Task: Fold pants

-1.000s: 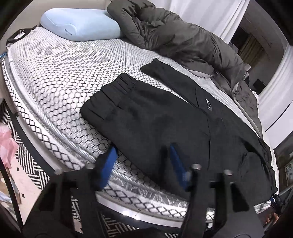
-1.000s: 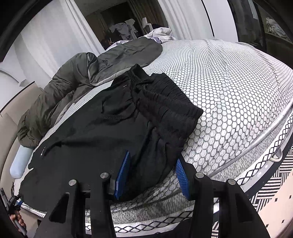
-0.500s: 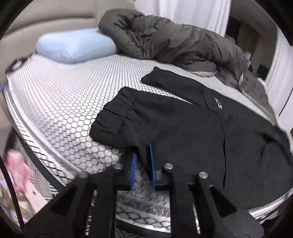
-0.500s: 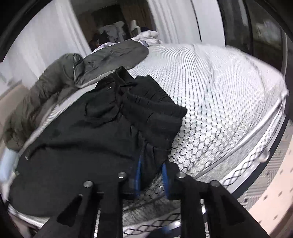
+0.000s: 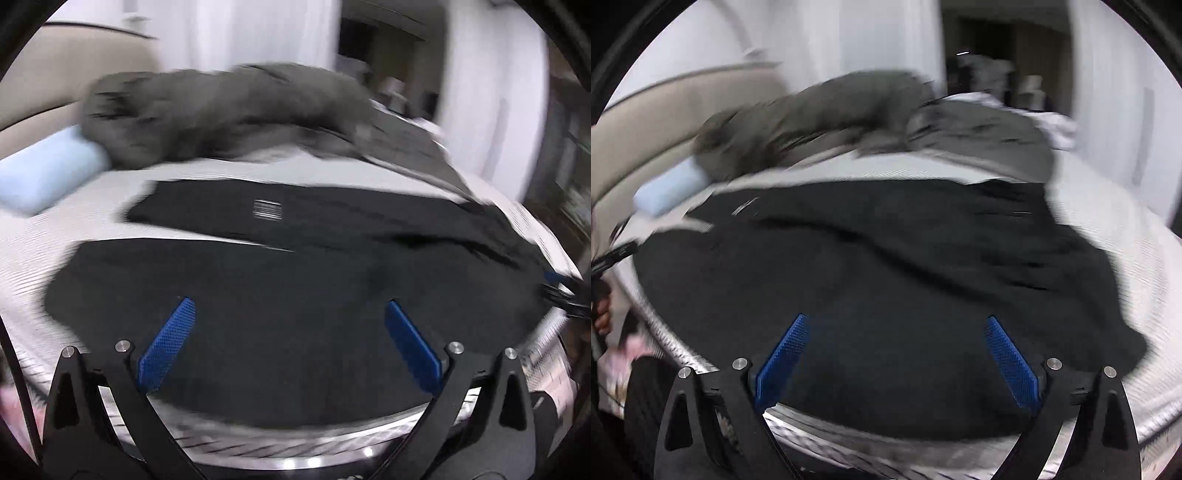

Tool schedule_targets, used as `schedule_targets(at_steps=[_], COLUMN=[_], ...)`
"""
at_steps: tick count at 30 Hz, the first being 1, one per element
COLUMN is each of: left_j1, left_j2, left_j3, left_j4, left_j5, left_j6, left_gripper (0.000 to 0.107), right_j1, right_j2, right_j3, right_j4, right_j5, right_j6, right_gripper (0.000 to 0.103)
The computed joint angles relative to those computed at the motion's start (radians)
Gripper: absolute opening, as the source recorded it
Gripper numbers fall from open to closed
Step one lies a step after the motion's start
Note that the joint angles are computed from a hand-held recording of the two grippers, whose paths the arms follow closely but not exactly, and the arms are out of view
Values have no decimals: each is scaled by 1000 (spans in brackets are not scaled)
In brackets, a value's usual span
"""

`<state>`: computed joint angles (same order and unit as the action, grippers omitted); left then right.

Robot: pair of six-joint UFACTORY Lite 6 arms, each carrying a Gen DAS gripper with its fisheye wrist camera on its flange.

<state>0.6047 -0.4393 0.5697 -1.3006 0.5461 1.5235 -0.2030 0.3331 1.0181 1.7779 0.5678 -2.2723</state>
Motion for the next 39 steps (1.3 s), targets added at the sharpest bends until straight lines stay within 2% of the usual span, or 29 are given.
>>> schedule_targets(at_steps=[2, 4, 5, 7, 8, 11, 16, 17, 18, 20, 22, 24, 26, 28, 29, 31, 33, 36, 38, 39], left_j1=[-209, -419, -503, -596, -606, -552, -233, -174, -133, -68, -36, 5, -45, -154, -233, -404, -518, -576, -571, -545], left_j2=[77, 175, 255, 355, 383, 340, 304, 312, 313, 362, 343, 368, 332, 346, 355, 450, 607, 826, 886, 875], left_j3=[5, 44, 79, 124, 130, 80, 43, 48, 52, 119, 128, 169, 172, 216, 246, 356, 500, 716, 779, 777], left_j4=[-98, -164, -213, -249, -300, -387, -256, -233, -233, -189, -109, -71, -37, 5, 70, 203, 368, 680, 762, 739], left_j5=[-66, -206, -245, -346, -363, -328, -218, -183, -190, -201, -181, -114, -82, -109, -136, -194, -231, -183, -151, -128], left_j6=[68, 62, 105, 134, 199, 312, 306, 299, 303, 283, 184, 150, 87, -3, -107, -317, -526, -830, -904, -878], left_gripper=[102, 102, 102, 102, 102, 102, 103, 103, 103, 103, 103, 102, 102, 102, 102, 103, 102, 101, 96, 90], right_j1=[120, 201, 252, 307, 313, 217, -66, -123, -171, -190, -148, -141, -87, 2, 62, 179, 277, 387, 448, 454], right_j2=[46, 95, 131, 188, 205, 226, 330, 359, 370, 387, 307, 254, 171, 148, 156, 228, 344, 464, 545, 542], right_j3=[25, 62, 81, 103, 103, 111, 234, 279, 299, 327, 268, 234, 181, 191, 218, 320, 475, 625, 694, 672], right_j4=[35, 50, 81, 232, 302, 347, 545, 547, 506, 464, 520, 435, 333, 264, 230, 133, -40, -350, -556, -615], right_j5=[-42, -78, -100, -158, -174, -143, -151, -156, -145, -146, -189, -154, -107, -124, -140, -182, -223, -303, -370, -410], right_j6=[-23, -29, -69, -235, -324, -407, -507, -475, -420, -365, -427, -353, -229, -143, -96, 35, 232, 546, 686, 714], right_gripper=[97, 97, 97, 97, 97, 96, 96, 95, 95, 96, 96, 96, 97, 97, 97, 97, 97, 97, 87, 86])
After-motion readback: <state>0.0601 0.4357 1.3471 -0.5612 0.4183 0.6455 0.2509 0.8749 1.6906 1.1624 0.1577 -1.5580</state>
